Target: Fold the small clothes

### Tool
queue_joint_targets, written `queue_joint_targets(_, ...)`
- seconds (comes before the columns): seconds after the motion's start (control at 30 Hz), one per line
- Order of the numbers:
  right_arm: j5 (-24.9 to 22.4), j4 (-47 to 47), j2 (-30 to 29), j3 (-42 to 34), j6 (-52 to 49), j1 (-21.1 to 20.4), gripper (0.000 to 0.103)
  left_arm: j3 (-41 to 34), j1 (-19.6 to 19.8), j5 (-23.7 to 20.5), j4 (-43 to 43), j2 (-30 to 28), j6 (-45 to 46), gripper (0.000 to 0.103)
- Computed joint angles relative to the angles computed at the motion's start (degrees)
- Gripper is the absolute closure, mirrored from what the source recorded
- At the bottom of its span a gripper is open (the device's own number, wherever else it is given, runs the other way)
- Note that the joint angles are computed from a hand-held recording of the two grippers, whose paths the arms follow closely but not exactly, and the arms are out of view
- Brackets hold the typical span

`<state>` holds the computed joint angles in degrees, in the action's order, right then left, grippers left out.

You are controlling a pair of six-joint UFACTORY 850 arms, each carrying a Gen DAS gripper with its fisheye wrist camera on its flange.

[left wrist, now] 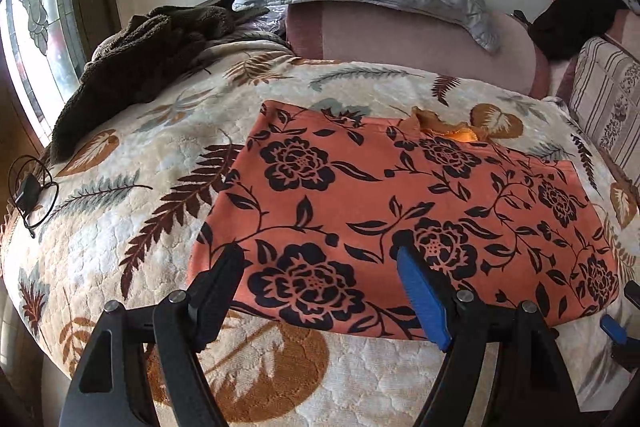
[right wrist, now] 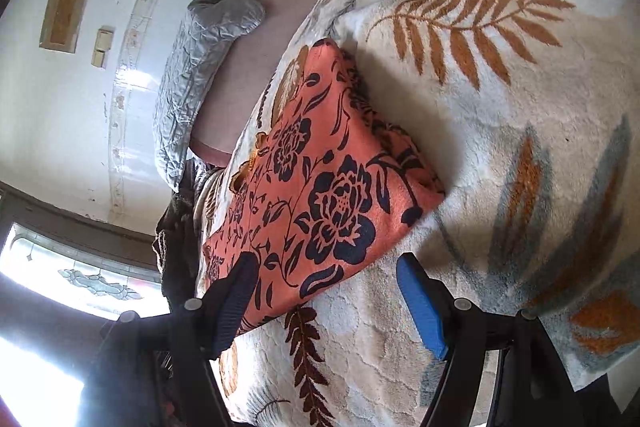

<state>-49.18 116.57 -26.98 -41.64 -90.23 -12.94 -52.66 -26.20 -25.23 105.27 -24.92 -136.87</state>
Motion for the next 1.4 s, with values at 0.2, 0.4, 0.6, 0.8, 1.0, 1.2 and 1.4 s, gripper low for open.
queue_joint_targets(0.2, 1.6, 0.8, -0.1, -0.3, 0.8, 0.5, 0.028, 0.3, -0.2, 0.4, 2.5, -0.2, -2.2, 0.024)
queue_joint_targets(0.4, 1.8, 0.5, -1.4, -1.4, 3.6, 0.4, 0.028, -0.3, 0.8, 2.1, 4.3, -1.3, -3.3, 0.024)
queue_joint_targets(0.6, 0.9, 1.9, -3.5, -3.3, 7.1, 0.1, 0.028, -3.1, 0.7, 3.5, 7.5, -3.7, -5.3, 0.024)
queue_joint_targets(0.8, 5.9, -2.0, -5.9, -8.5, 13.0, 1.4, 0.077, -9.3, -0.3, 5.7, -1.7, -9.5, 7.4, 0.024)
queue_joint_targets(1.0, 18.9, 3.9, 2.5, -6.6, -4.8, 6.8, 0.093, -8.7, -1.8, 2.2, 3.2, -9.0, 3.6, 0.024)
queue_joint_targets(1.2, 17.8, -9.8, -1.8, -9.2, 8.7, 2.8, 0.055, -10.9, -1.4, 3.3, 0.1, -12.3, 9.2, 0.02)
queue_joint_targets(1.4, 14.6, -10.5, -1.2, -13.5, 5.1, -0.4, 0.032, -10.8, -0.9, 4.3, 2.4, -12.3, 6.2, 0.018)
